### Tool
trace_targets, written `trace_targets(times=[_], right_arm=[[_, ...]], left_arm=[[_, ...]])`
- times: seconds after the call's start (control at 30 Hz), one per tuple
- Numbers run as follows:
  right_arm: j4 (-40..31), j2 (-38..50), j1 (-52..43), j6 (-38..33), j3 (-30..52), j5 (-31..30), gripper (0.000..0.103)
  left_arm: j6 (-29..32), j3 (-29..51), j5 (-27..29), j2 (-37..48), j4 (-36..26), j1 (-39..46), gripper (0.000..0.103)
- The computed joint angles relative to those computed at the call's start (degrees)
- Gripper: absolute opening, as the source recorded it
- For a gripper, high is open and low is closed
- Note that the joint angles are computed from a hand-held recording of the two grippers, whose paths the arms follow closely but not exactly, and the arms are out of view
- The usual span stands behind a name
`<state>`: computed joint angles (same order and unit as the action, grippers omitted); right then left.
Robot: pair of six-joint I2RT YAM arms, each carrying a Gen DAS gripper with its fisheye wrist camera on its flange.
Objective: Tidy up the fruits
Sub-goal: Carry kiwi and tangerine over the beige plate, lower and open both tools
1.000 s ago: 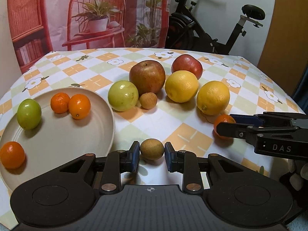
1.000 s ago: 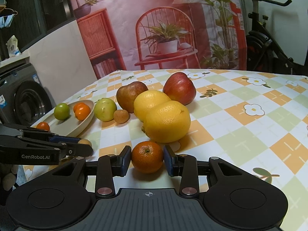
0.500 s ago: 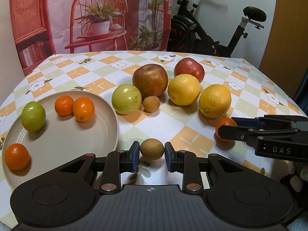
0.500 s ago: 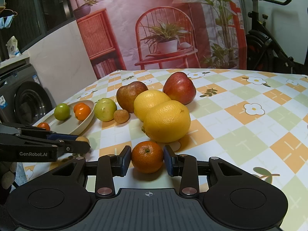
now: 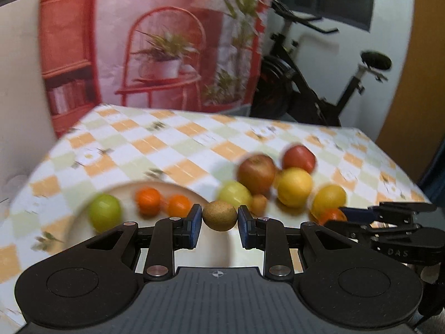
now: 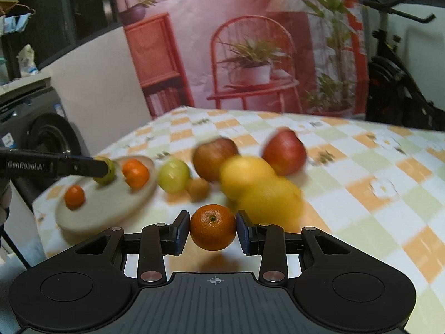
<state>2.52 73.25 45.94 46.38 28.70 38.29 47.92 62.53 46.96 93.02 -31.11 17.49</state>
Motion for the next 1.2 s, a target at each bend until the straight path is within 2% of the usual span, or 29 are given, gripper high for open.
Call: trace_targets(times=[0.07,0.17,0.3,0.4,0.53,0.73,0.97,1.2], right_arm=[[0.58,2.08,-1.97,-3.71,3.51,-2.57,0.034],[0.73,6.72,-4.15,-7.68,9.28,-6.47,0.034],[-0.26,14.19,-6.00,-12.22,16.84,-11.20,0.034],[-1.93,19.55,-7.65,-14.07,23.16,-13.87,0.034],[-4.78,25.16,-9.40,-16.46,30.64,-17.16,0.034],[-11.36,32.59,-10.89,-16.69,40.21,-21.22,0.034],[-14.06,36.99,-11.93,-19.35,45.59,-22.54,0.034],[-14.61,40.42,-13.01,-20.42,49.13,-22.96,0.034]], left_arm=[[0.51,7.50,0.73,4.28,-5.16,1.76,0.030],[4.75,19.43,2.13,11.76,-14.98,4.51,0.030],[5.68,27.09,0.23,17.61,-16.82,6.09,0.030],[5.43,28.11,-2.81,19.66,-14.78,5.44,0.030],[7.13,29.45,-4.33,22.25,-14.50,4.66,0.030],[5.99,34.22,-5.61,27.27,-14.84,4.83,0.030],[6.78,35.90,-5.75,29.43,-15.53,4.72,0.030],[5.00,36.02,-6.04,29.72,-13.73,4.06,0.030]])
